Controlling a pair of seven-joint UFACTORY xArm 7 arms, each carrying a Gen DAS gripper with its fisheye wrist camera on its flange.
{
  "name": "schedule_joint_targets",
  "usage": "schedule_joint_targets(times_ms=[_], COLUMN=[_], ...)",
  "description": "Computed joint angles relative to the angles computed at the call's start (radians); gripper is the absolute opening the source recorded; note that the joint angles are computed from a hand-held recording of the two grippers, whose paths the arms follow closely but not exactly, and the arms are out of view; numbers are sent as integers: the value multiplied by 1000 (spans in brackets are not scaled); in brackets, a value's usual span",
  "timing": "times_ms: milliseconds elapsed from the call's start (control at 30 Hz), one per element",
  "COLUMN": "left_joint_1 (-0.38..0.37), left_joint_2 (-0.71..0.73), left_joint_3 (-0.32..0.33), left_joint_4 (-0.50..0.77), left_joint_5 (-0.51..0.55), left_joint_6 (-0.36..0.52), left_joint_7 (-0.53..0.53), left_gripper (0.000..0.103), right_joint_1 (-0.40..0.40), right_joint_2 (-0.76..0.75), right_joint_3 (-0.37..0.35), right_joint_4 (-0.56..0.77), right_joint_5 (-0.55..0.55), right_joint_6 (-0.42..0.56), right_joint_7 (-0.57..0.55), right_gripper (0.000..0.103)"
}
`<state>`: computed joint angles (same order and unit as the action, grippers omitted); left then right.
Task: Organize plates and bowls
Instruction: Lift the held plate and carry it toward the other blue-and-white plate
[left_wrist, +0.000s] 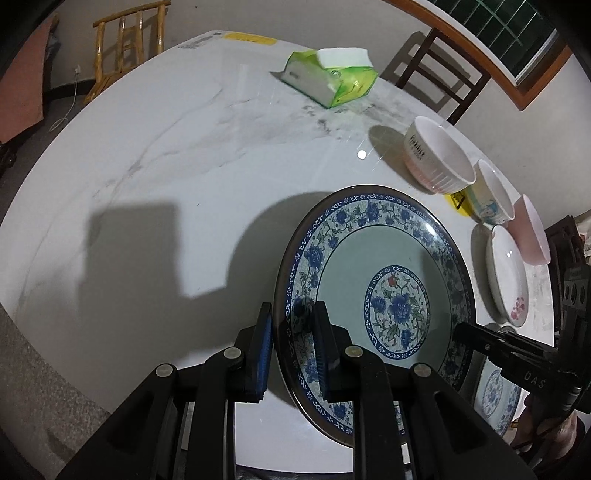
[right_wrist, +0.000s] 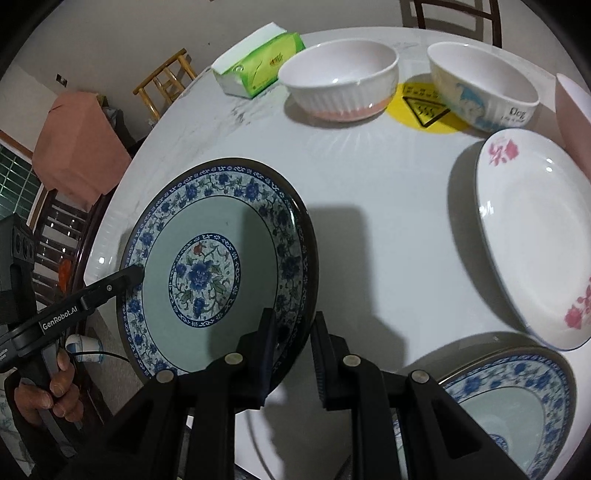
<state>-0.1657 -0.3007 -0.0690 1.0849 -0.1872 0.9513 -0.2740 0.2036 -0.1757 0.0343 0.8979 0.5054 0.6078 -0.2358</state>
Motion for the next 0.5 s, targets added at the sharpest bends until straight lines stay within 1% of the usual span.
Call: schedule_joint_targets(times_ms=[167, 500], left_joint_1=[6, 12], left_joint_2=[-16, -9], left_joint_3=[10, 16], left_joint_4=[-30, -52], left_joint_5=[-6, -17], left_joint_6=[-7, -22], left_joint_7=[7, 23], left_gripper=[18, 18], right_joint_1=[5, 4], right_joint_2=[12, 43], right_joint_3=[9, 18], right_joint_4=[7, 25], right_joint_5=[-5, -12], right_joint_6=[-5, -7], right_joint_7=[5, 20], right_gripper=[19, 19])
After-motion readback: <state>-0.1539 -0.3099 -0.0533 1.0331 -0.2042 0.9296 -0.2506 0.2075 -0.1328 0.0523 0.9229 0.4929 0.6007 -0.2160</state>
